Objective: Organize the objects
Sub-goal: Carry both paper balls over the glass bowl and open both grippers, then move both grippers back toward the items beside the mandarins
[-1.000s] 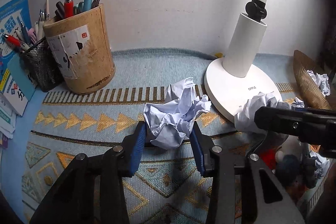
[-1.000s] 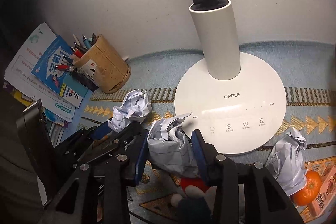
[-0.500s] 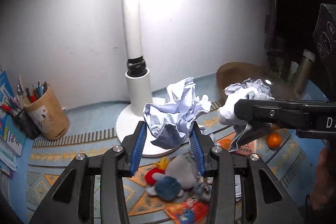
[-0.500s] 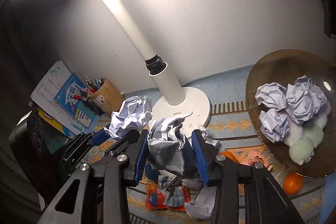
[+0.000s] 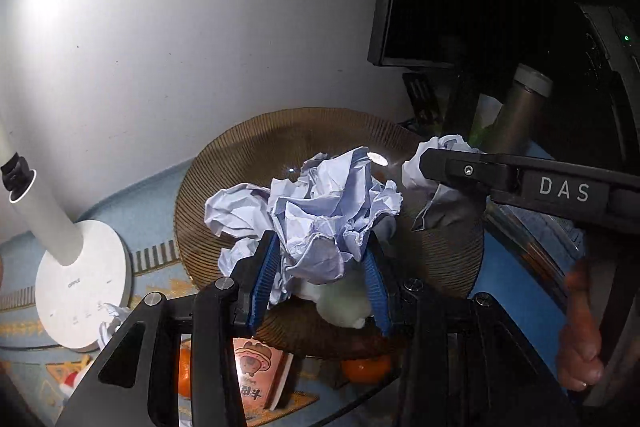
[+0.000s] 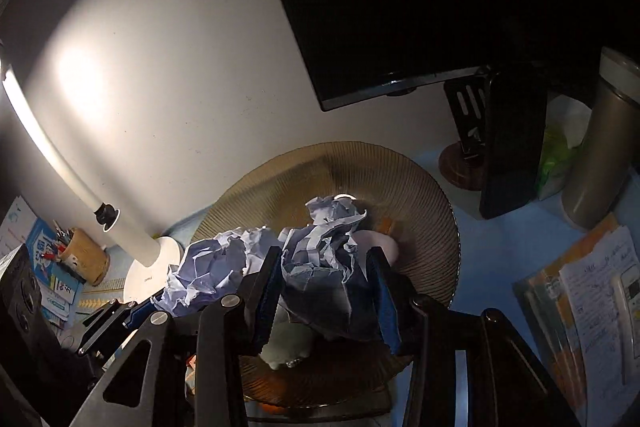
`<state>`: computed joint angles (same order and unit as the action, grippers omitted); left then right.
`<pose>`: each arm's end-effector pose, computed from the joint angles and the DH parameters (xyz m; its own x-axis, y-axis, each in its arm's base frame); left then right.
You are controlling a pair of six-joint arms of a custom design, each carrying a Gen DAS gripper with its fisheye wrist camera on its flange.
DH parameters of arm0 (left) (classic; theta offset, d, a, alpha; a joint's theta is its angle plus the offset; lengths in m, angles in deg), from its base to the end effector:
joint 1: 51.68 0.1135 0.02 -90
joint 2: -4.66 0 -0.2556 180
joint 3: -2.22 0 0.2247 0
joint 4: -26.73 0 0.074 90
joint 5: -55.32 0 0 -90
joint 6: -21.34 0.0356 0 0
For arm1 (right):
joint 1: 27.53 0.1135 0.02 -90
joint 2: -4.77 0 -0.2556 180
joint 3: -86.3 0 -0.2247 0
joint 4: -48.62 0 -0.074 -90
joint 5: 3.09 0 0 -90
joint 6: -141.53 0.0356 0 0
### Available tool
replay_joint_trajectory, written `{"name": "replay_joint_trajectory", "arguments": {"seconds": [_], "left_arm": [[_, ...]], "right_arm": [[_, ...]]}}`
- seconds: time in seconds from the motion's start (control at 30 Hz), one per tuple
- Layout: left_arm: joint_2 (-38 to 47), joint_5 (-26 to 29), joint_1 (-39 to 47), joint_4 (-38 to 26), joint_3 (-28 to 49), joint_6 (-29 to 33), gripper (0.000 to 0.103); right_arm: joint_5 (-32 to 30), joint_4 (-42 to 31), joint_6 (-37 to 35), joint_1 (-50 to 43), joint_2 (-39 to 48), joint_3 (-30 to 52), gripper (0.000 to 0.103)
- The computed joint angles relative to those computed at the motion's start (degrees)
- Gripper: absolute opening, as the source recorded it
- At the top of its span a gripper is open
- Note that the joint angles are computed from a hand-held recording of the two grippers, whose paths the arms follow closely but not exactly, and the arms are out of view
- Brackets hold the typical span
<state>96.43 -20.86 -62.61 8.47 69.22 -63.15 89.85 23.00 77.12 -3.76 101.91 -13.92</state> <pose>0.3040 -0.0674 0.2007 -0.6328 0.2172 -0.7433 0.4183 0.9037 -0.0921 0.3177 0.1379 0.2254 -0.7217 0.1535 -0.6749 -0.0626 0.9566 0.2845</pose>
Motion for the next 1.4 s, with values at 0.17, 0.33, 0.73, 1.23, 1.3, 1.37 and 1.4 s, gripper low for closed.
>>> {"name": "replay_joint_trajectory", "arguments": {"seconds": [0.17, 0.33, 0.73, 1.23, 1.3, 1.37, 1.4], "left_arm": [[3.24, -5.07, -4.77, 1.65, -0.02, -1.04, 0.054], [1.16, -8.39, -5.82, 3.45, -2.45, -1.41, 0.090], [-28.37, 4.52, 11.43, -8.62, -14.09, 2.34, 0.090], [-30.94, 32.24, 72.37, -21.23, -27.08, 37.32, 0.101], [-27.75, 30.29, 72.27, -16.27, -29.10, 36.62, 0.101], [-25.12, 28.90, 72.45, -14.44, -29.73, 36.35, 0.101], [-24.91, 28.83, 72.26, -14.19, -29.58, 35.98, 0.101]], "right_arm": [[-2.46, 1.37, -1.45, -3.61, 4.24, 0.17, 0.046], [-7.03, 5.39, -0.62, -5.95, 3.39, -3.16, 0.065], [0.88, 2.13, -0.16, 5.76, -18.22, -14.27, 0.065], [14.70, 17.22, 9.65, 32.54, -10.97, -29.05, 0.066], [15.86, 20.29, 9.40, 33.56, -6.84, -29.57, 0.066], [16.45, 22.08, 9.25, 34.57, -4.36, -29.86, 0.066], [16.93, 22.80, 9.20, 35.05, -3.49, -30.01, 0.066]]}}
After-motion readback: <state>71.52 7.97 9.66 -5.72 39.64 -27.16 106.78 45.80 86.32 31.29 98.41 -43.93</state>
